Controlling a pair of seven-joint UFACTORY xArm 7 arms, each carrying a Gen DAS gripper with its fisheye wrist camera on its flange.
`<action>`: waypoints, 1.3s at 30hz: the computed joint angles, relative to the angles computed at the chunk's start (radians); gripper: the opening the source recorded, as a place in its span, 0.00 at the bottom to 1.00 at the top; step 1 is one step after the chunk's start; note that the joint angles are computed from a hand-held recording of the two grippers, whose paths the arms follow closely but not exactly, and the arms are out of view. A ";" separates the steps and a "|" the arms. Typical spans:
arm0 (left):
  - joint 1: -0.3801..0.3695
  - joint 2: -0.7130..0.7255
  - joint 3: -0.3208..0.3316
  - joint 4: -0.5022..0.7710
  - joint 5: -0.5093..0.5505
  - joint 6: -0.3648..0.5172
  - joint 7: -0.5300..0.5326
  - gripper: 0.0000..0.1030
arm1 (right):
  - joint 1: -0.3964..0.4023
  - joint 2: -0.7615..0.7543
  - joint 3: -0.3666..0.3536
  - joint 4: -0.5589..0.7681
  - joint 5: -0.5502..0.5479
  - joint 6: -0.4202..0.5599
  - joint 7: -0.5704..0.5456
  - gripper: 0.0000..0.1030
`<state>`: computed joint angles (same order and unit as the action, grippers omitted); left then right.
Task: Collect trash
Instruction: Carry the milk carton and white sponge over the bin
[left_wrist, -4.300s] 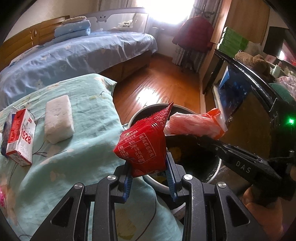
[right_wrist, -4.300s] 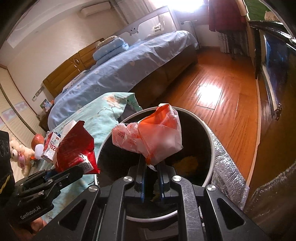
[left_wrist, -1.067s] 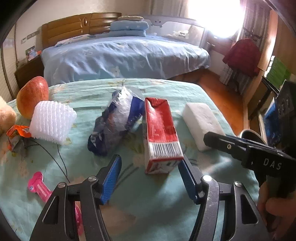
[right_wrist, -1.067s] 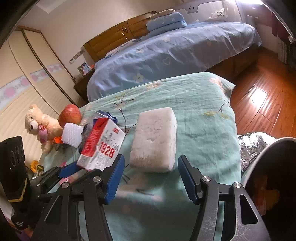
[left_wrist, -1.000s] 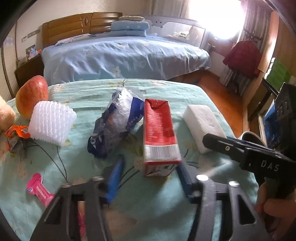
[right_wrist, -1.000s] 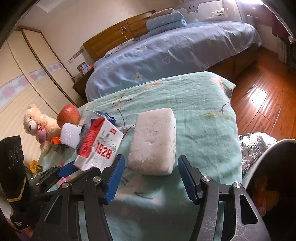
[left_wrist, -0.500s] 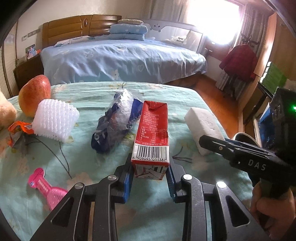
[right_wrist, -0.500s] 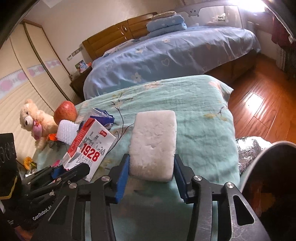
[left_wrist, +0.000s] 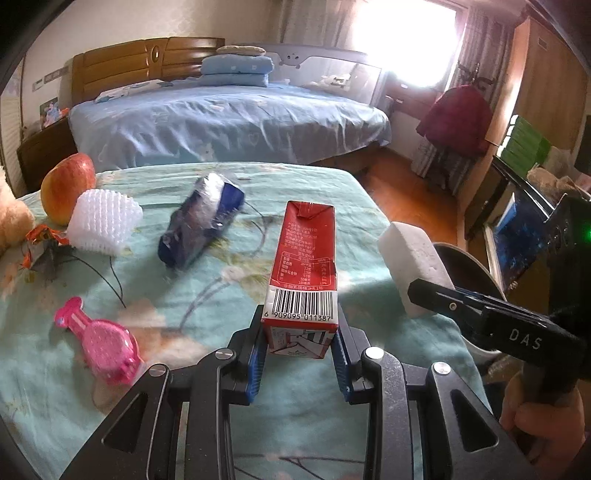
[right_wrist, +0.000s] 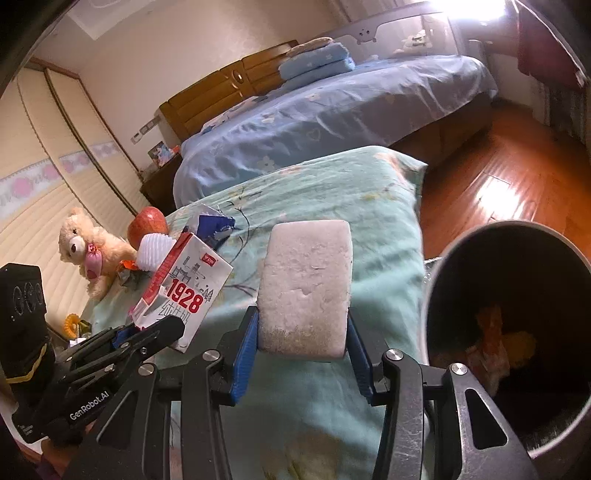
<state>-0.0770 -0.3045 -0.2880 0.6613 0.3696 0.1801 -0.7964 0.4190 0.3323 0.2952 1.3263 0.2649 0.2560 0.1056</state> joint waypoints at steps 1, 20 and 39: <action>-0.008 -0.003 0.001 -0.002 -0.005 0.002 0.003 0.29 | -0.004 -0.011 0.002 -0.015 0.006 -0.006 -0.001 0.45; -0.106 0.028 -0.019 0.040 -0.036 0.014 0.041 0.29 | -0.026 -0.225 -0.042 -0.286 0.060 -0.095 0.049 0.45; -0.155 0.125 -0.022 0.139 0.064 0.025 -0.010 0.29 | -0.035 -0.308 -0.089 -0.383 0.037 -0.116 0.090 0.45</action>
